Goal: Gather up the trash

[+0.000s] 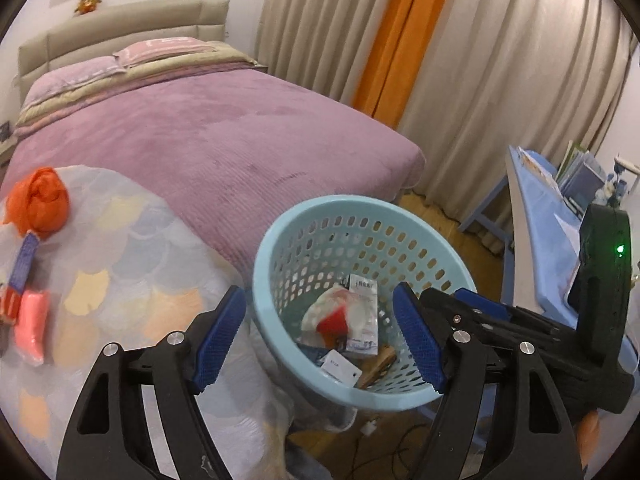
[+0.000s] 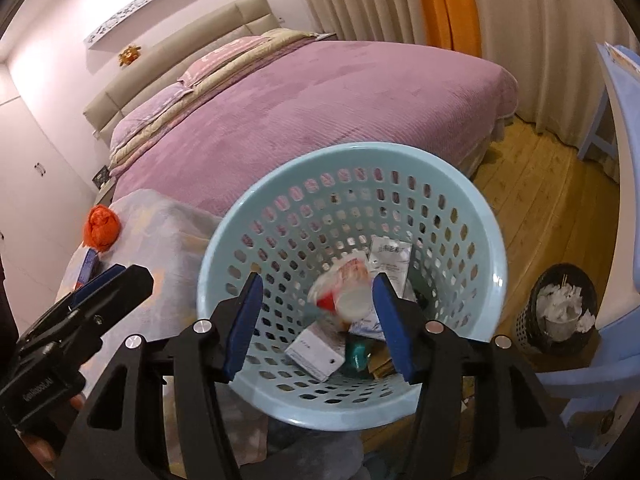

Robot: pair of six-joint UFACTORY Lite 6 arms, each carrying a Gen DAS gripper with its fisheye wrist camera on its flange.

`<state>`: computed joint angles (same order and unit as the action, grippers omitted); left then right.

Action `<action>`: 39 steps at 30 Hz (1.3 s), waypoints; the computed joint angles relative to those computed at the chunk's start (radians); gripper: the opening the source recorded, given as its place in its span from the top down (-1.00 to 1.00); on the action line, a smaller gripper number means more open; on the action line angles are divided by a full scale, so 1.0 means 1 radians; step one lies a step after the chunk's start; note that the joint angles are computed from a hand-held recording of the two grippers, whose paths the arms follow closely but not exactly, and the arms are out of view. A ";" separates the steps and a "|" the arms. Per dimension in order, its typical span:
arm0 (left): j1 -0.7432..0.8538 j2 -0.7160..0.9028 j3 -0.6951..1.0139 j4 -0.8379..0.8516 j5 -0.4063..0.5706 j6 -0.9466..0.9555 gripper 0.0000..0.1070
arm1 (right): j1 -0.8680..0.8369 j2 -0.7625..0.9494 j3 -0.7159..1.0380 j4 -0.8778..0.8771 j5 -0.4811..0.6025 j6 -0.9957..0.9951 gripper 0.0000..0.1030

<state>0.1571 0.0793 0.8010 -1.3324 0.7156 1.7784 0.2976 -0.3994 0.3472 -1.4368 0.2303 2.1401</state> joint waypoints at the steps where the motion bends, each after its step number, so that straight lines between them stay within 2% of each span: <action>1: 0.012 -0.009 0.000 0.008 0.009 -0.006 -0.39 | 0.014 0.004 0.006 0.006 0.005 0.000 -0.04; 5: 0.099 -0.039 0.009 0.037 0.073 -0.020 -0.39 | 0.097 0.026 0.043 0.060 0.048 -0.033 -0.04; 10: 0.255 -0.007 0.103 0.084 0.176 -0.056 -0.39 | 0.180 0.048 0.084 0.090 0.097 -0.036 -0.04; 14: 0.374 0.073 0.218 0.101 0.239 -0.097 -0.39 | 0.260 0.093 0.139 0.095 0.140 -0.026 -0.04; 20: 0.532 0.257 0.477 0.121 0.322 -0.219 -0.39 | 0.369 0.203 0.258 0.105 0.196 -0.030 -0.04; 27: 0.654 0.558 0.883 0.197 0.326 -0.397 -0.32 | 0.457 0.360 0.439 0.142 0.237 -0.098 -0.04; 31: 0.685 0.748 1.137 0.299 0.324 -0.520 -0.25 | 0.497 0.479 0.576 0.182 0.251 -0.165 -0.04; 35: 0.705 0.851 1.269 0.352 0.379 -0.533 -0.20 | 0.522 0.603 0.726 0.238 0.257 -0.256 -0.04; 39: 0.696 0.822 1.185 0.391 0.358 -0.393 -0.20 | 0.532 0.726 0.889 0.306 0.272 -0.368 -0.04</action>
<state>0.8526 0.9017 1.9864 -0.9413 1.0739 1.3857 0.8298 0.3266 1.2364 -1.1305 0.5023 1.7721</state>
